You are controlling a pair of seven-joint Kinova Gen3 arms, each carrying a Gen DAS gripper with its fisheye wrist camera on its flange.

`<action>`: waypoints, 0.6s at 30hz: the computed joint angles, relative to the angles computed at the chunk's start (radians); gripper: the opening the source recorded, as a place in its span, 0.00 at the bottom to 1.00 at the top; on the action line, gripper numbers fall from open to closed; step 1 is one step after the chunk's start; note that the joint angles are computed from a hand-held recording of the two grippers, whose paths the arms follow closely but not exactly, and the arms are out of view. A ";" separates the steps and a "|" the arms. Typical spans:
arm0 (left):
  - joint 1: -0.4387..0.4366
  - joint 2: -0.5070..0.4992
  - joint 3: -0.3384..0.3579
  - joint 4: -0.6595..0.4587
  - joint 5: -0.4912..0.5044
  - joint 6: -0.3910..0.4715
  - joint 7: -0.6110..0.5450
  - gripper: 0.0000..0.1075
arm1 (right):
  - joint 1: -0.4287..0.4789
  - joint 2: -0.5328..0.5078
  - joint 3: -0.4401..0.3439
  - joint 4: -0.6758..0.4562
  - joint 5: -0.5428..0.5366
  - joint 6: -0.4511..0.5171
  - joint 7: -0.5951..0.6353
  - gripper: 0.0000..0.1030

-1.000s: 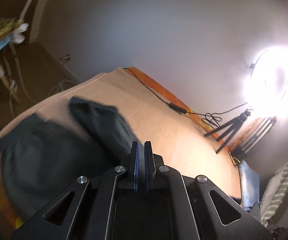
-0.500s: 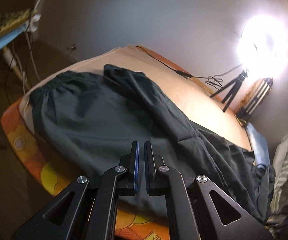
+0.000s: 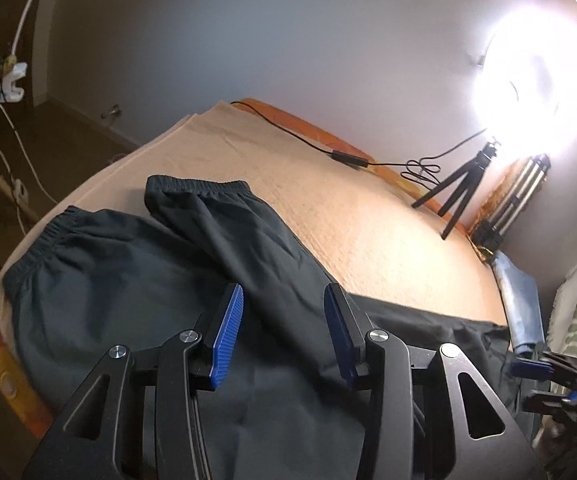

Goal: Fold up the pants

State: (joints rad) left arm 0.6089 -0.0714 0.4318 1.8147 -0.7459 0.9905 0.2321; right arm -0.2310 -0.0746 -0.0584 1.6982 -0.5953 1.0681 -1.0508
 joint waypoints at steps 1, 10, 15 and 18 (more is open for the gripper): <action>-0.007 -0.007 -0.011 0.007 0.008 -0.013 -0.004 0.38 | 0.000 0.035 -0.015 -0.012 -0.024 -0.017 0.001 0.52; -0.129 -0.115 -0.042 0.091 0.123 -0.123 -0.076 0.38 | -0.109 0.352 -0.121 -0.167 0.033 -0.162 -0.182 0.52; -0.195 -0.192 -0.031 0.138 0.168 -0.131 -0.097 0.38 | -0.113 0.474 -0.171 -0.265 0.029 -0.183 -0.246 0.26; -0.236 -0.250 -0.018 0.169 0.195 -0.133 -0.092 0.38 | -0.150 0.484 -0.188 -0.298 0.068 -0.227 -0.272 0.04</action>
State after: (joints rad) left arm 0.3729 -0.3210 0.4142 1.9833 -0.5509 0.8579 0.1398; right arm -0.3813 0.4092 -0.2459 1.3998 -0.5273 0.8410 -1.3223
